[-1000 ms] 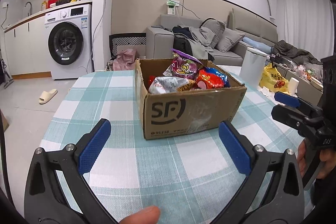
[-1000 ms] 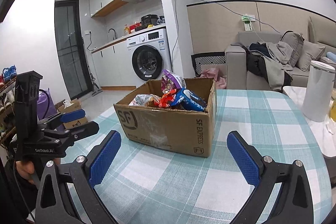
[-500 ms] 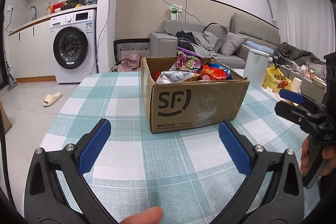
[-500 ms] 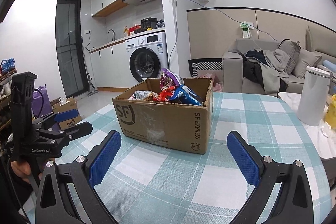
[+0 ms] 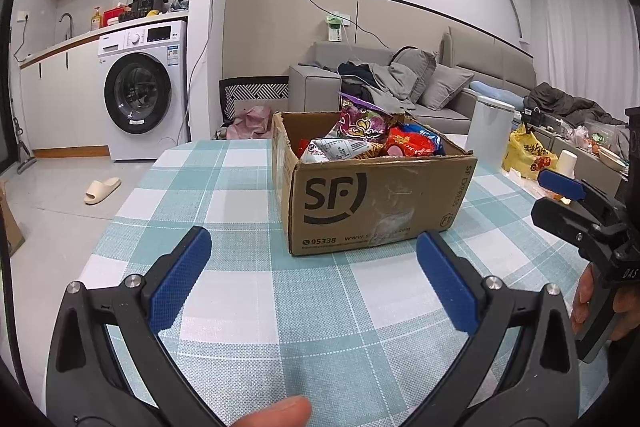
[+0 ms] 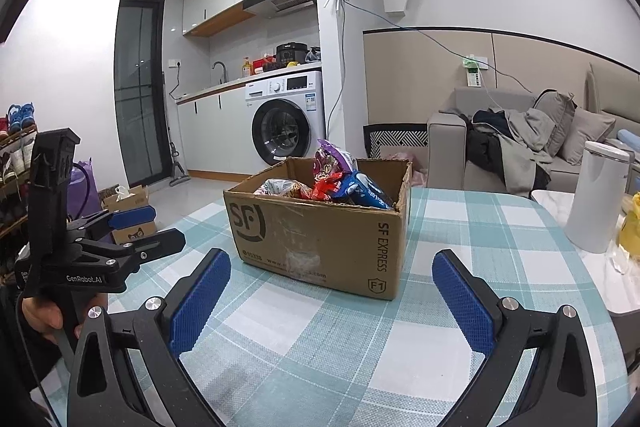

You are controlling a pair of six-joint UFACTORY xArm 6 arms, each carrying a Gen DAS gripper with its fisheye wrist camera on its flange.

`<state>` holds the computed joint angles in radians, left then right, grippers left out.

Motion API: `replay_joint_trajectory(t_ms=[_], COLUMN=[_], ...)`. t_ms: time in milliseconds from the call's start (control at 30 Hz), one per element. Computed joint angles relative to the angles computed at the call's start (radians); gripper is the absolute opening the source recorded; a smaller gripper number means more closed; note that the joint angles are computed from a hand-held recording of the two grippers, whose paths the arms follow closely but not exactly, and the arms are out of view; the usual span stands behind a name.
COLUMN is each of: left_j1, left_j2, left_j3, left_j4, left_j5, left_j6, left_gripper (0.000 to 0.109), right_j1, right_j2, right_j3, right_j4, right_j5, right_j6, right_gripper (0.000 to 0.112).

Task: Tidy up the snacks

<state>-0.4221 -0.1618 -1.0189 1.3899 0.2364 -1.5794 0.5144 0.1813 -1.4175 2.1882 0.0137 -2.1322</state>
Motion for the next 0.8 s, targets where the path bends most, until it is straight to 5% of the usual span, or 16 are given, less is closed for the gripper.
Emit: replay_joint_trajectory(t_ms=[233, 800], left_j1=[-0.001, 0.0], left_j2=[0.001, 0.0], left_j3=[0.0, 0.0], left_j4=[-0.001, -0.001], left_j5=[0.001, 0.0], left_j6=[0.0, 0.0], left_gripper=[0.102, 0.102], right_j1=[-0.015, -0.014], right_j2=[0.002, 0.003], right_j3=[-0.032, -0.033], right_j4=[0.229, 0.233], right_j5=[-0.022, -0.025], right_j6=[-0.235, -0.245], right_gripper=[0.103, 0.103])
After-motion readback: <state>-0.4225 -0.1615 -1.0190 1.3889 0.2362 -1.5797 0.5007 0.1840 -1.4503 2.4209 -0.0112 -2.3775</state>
